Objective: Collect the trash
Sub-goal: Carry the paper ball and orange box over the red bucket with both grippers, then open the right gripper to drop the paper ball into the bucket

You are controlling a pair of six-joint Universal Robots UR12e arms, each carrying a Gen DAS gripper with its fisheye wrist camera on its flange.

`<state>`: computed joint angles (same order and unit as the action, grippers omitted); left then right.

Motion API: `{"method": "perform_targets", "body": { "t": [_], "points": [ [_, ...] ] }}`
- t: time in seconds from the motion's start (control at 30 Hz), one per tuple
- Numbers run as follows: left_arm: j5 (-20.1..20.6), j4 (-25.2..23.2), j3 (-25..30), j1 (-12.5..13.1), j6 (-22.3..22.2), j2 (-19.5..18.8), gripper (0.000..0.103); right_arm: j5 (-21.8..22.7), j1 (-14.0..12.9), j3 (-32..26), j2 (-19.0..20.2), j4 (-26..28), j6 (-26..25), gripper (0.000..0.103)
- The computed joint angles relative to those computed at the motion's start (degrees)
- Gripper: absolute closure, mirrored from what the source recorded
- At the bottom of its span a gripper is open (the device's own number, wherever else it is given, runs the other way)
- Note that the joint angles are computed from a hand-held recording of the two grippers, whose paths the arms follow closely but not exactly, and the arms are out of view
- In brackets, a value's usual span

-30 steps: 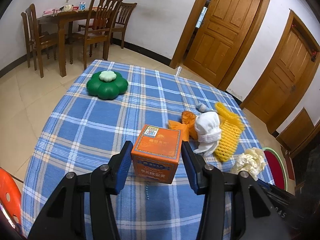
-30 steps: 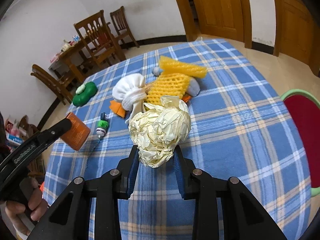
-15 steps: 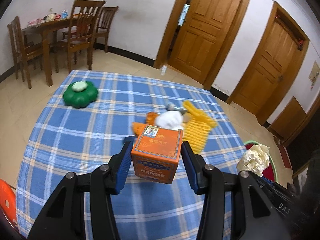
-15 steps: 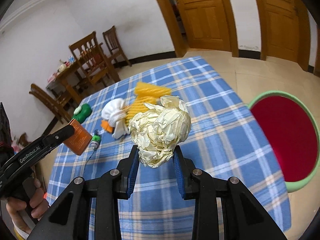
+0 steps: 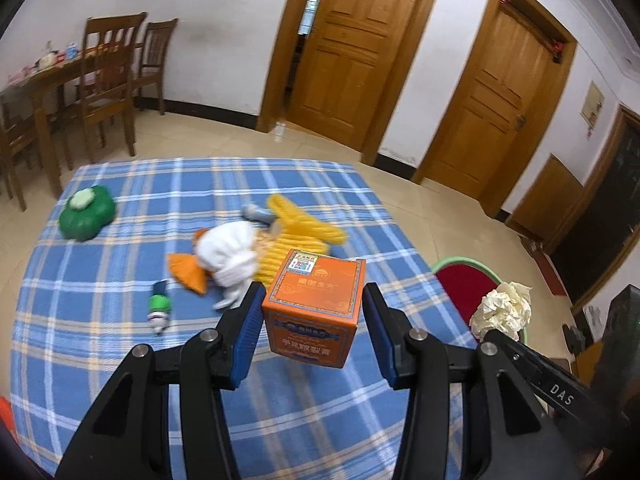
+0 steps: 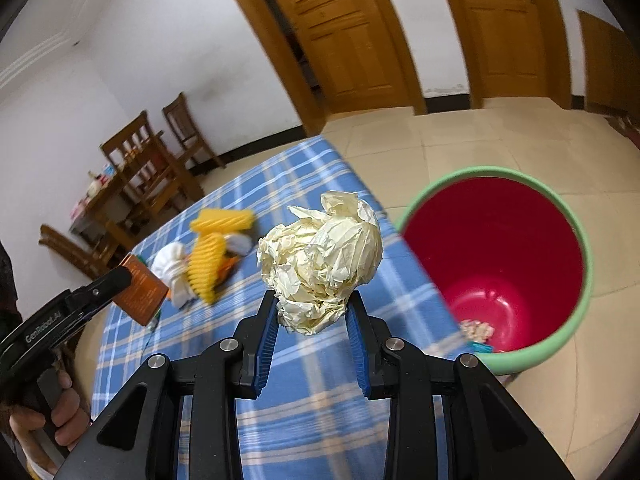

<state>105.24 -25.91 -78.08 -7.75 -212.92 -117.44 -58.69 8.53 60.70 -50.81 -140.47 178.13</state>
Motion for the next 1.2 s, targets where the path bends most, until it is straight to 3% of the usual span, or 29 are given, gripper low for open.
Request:
{"method": "perform_targets", "body": {
  "t": [0.4, 0.73, 1.2],
  "points": [
    [-4.4, -3.6, 8.3, -1.5, 6.2, -5.2, 0.053, -3.2, -2.5, 0.4, 0.6, -1.4, 7.2, 0.068],
    [-8.3, -6.5, 15.0, -2.4, 10.5, -9.5, 0.053, -7.1, -4.0, -1.7, 2.3, 0.7, 11.6, 0.064],
    [-12.2, -12.7, 24.7, -3.5, 13.9, -15.7, 0.053, -6.9, -5.6, -1.3, 2.6, -1.2, 14.1, 0.064]
  ]
}}
